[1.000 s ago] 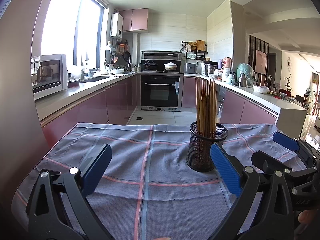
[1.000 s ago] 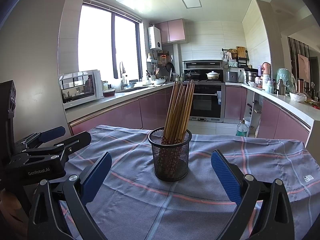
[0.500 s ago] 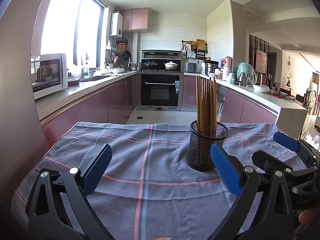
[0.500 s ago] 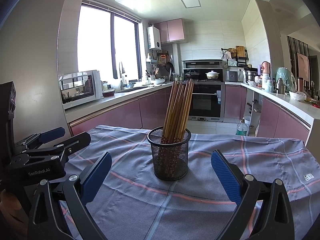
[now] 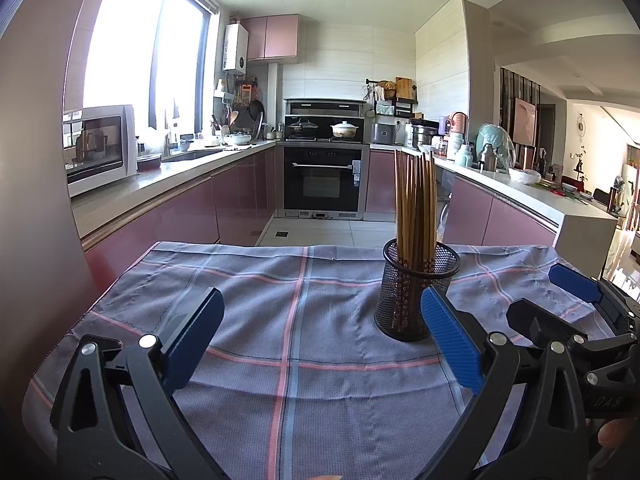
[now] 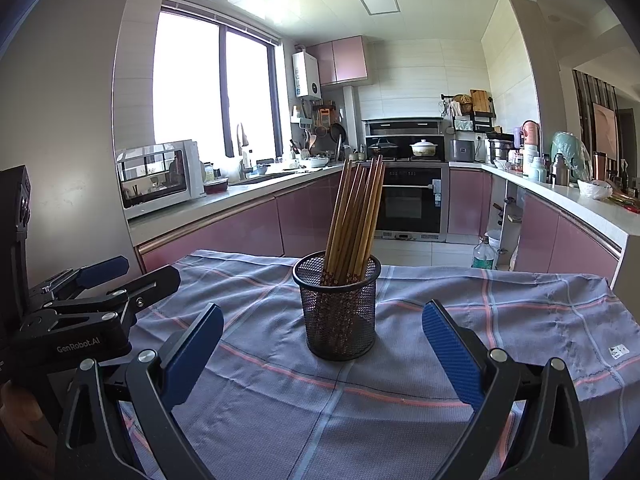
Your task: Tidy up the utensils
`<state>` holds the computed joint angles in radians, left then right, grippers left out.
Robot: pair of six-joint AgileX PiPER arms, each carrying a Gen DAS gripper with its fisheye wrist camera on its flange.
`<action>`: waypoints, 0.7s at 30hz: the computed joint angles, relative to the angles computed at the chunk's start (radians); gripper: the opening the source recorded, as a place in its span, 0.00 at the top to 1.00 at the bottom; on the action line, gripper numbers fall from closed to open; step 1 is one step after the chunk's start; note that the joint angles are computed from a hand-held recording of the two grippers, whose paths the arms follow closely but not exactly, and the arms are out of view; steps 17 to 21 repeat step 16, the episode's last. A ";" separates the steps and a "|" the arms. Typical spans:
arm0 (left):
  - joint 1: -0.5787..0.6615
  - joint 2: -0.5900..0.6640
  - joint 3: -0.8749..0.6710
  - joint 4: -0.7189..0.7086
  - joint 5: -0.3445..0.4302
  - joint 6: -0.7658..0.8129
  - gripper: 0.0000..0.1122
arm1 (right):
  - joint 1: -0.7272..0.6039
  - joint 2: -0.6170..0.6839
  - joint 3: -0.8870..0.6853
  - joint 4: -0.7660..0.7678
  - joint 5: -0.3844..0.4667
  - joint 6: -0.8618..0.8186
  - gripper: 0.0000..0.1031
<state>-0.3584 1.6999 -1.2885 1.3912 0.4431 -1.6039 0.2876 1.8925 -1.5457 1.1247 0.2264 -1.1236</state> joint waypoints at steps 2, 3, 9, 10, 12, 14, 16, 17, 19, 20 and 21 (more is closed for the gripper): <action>-0.002 -0.002 0.006 0.016 0.005 -0.017 0.13 | 0.001 -0.001 0.005 0.023 -0.007 -0.023 0.07; -0.003 -0.002 0.010 0.030 0.006 -0.031 0.13 | 0.003 -0.001 0.007 0.041 -0.014 -0.039 0.07; -0.013 0.005 0.012 0.056 0.016 -0.047 0.13 | 0.015 -0.004 0.020 0.147 -0.046 -0.152 0.07; -0.011 0.007 0.008 0.038 0.014 -0.035 0.13 | 0.016 -0.004 0.022 0.187 -0.049 -0.190 0.07; -0.008 0.012 0.002 0.022 0.015 -0.027 0.13 | 0.016 -0.005 0.029 0.286 -0.061 -0.289 0.07; -0.005 0.015 0.000 0.014 0.014 -0.021 0.13 | 0.015 -0.006 0.036 0.344 -0.080 -0.352 0.07; 0.004 0.021 -0.005 0.001 0.004 -0.012 0.13 | 0.003 0.001 0.026 0.251 -0.081 -0.262 0.07; 0.004 0.021 -0.005 0.001 0.004 -0.012 0.13 | 0.003 0.001 0.026 0.251 -0.081 -0.262 0.07; 0.004 0.021 -0.005 0.001 0.004 -0.012 0.13 | 0.003 0.001 0.026 0.251 -0.081 -0.262 0.07; 0.004 0.021 -0.005 0.001 0.004 -0.012 0.13 | 0.003 0.001 0.026 0.251 -0.081 -0.262 0.07; 0.004 0.021 -0.005 0.001 0.004 -0.012 0.13 | 0.003 0.001 0.026 0.251 -0.081 -0.262 0.07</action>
